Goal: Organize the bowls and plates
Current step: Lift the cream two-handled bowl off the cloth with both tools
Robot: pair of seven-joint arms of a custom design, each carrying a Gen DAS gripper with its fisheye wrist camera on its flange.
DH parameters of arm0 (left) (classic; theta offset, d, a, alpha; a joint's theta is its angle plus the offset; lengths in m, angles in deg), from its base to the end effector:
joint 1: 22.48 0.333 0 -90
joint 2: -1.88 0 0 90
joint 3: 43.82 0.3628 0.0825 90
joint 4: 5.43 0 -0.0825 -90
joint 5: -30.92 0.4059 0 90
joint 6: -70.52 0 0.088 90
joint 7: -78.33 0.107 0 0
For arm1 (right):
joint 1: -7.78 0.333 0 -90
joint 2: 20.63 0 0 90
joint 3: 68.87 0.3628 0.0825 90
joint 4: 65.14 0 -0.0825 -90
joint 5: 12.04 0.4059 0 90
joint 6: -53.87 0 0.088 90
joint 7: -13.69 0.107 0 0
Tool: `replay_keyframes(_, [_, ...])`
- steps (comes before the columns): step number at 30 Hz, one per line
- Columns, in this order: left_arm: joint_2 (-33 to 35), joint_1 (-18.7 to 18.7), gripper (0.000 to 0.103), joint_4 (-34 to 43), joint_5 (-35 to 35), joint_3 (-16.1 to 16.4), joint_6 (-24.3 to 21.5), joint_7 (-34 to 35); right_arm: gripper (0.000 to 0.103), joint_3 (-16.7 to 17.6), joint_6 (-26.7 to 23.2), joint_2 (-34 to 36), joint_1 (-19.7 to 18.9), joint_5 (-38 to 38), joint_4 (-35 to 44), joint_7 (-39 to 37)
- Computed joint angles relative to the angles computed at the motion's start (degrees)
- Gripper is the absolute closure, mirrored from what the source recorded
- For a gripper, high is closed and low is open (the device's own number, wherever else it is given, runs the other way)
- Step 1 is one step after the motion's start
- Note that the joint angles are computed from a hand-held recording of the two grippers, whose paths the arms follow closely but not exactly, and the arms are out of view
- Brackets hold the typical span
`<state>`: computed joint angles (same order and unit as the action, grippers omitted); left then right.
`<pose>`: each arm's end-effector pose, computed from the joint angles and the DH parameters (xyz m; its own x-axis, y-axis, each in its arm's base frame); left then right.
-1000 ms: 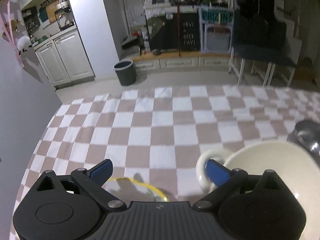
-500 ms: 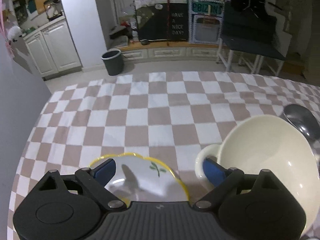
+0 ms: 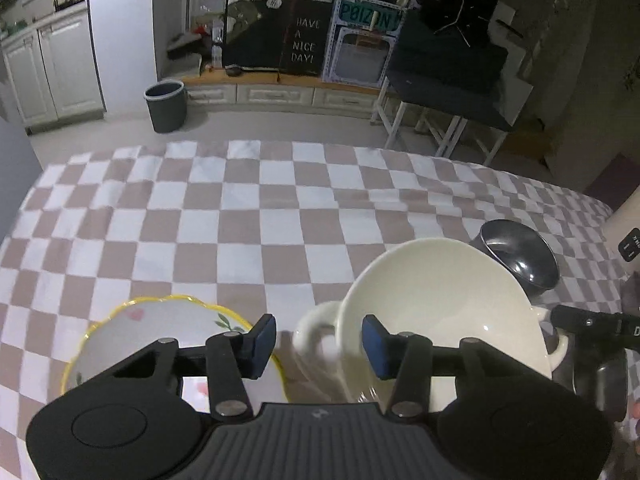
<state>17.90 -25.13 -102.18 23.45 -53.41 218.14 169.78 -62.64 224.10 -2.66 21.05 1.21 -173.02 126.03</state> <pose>0.7052 -0.1362 0.5426 -0.1747 -0.9729 0.1512 -0.8221 0.0596 -0.5662 0.6716 0.2125 0.4660 -0.1047 -0.8831 -0.4573 -0.7582 0.3684 -0.5380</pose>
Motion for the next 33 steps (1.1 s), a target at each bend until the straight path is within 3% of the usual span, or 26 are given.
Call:
replay_keyframes(4, [0.16,0.61,0.055,-0.42,-1.61,-0.32,0.62,0.46,0.079,1.8,-2.04,0.81,-1.58,2.09,1.16,-2.15])
replay_keyframes(6, [0.57,0.92,0.056,0.03,-2.68,-0.59,0.46,0.92,0.082,1.33,-3.47,1.02,-1.35,1.94,1.66,-2.7])
replay_keyframes(11, [1.43,0.21,0.06,1.14,-1.67,-0.32,-0.7,0.3,0.083,-2.45,-4.44,0.23,1.93,-3.22,1.41,-0.83])
replay_keyframes(12, [1.32,0.42,0.06,1.06,-1.87,-0.43,-0.94,0.74,0.09,-4.54,-4.74,0.11,3.66,-6.36,1.5,1.28])
replay_keyframes(16, [1.5,0.9,0.061,1.1,-3.52,-1.07,-1.29,2.11,0.09,-6.03,-4.95,0.0,4.96,-11.62,1.44,3.78])
replay_keyframes(23, [1.32,2.84,0.061,0.56,-11.56,-2.77,-0.55,5.64,0.09,-3.99,-6.42,-0.47,2.62,-9.17,1.44,4.8])
replay_keyframes(27, [1.74,2.44,0.062,0.9,-12.2,-2.43,-0.86,5.6,0.09,-1.29,-7.44,-0.03,0.08,-5.88,2.25,-0.33])
replay_keyframes(30, [2.09,2.24,0.062,1.02,-12.56,-2.32,-0.63,5.04,0.081,0.79,-7.32,0.54,-1.7,-1.36,2.84,-4.18])
replay_keyframes(33, [2.24,2.29,0.063,0.98,-13.01,-2.32,-0.23,4.72,0.076,0.71,-7.8,1.23,-1.41,-0.16,3.52,-5.9])
